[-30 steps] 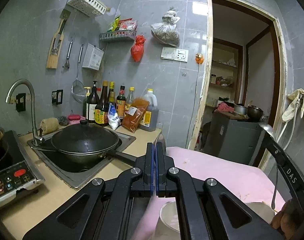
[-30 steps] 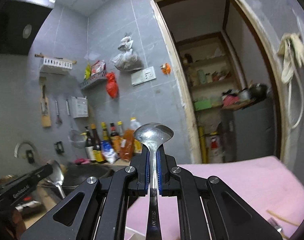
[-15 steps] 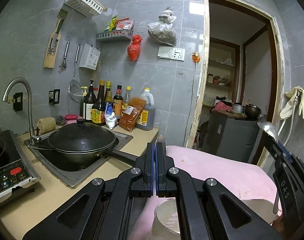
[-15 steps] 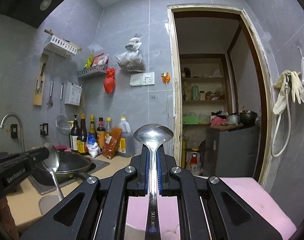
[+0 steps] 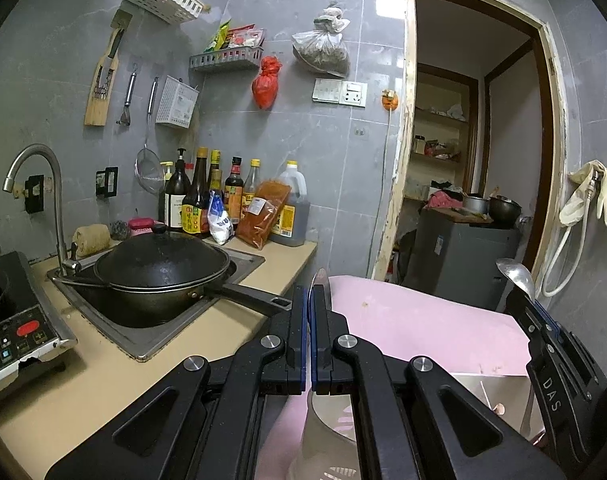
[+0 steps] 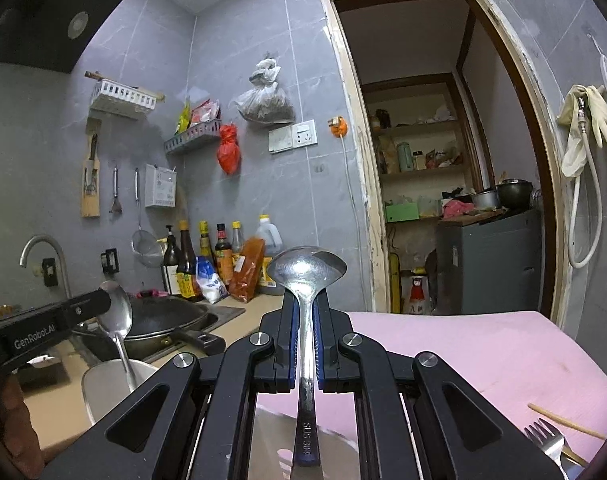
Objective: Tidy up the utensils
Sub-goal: 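Carry the spoon with the right gripper over the white utensil holder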
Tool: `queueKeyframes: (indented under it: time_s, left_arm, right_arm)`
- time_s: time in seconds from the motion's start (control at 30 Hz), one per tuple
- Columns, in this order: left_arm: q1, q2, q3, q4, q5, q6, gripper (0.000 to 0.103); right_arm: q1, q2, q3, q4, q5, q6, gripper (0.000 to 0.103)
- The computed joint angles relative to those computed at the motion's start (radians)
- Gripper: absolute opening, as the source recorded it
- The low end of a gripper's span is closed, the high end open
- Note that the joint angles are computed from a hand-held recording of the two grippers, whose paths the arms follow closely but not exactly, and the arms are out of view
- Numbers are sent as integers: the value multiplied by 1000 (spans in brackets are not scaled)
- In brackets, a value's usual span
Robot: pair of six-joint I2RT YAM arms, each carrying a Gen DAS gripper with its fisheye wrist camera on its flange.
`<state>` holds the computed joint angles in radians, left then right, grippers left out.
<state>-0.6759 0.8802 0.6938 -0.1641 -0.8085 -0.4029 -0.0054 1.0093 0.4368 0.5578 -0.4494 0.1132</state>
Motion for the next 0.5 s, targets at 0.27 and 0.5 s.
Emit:
queueKeyframes:
  time_s: [0.27, 0.5]
  left_arm:
    - [1, 6, 10, -2, 10, 14, 0]
    - [5, -5, 1, 2, 28, 4, 0]
  right_arm:
    - [-134, -45, 25, -36, -211, 144, 5]
    - [-150, 2, 43, -28, -253, 189, 5]
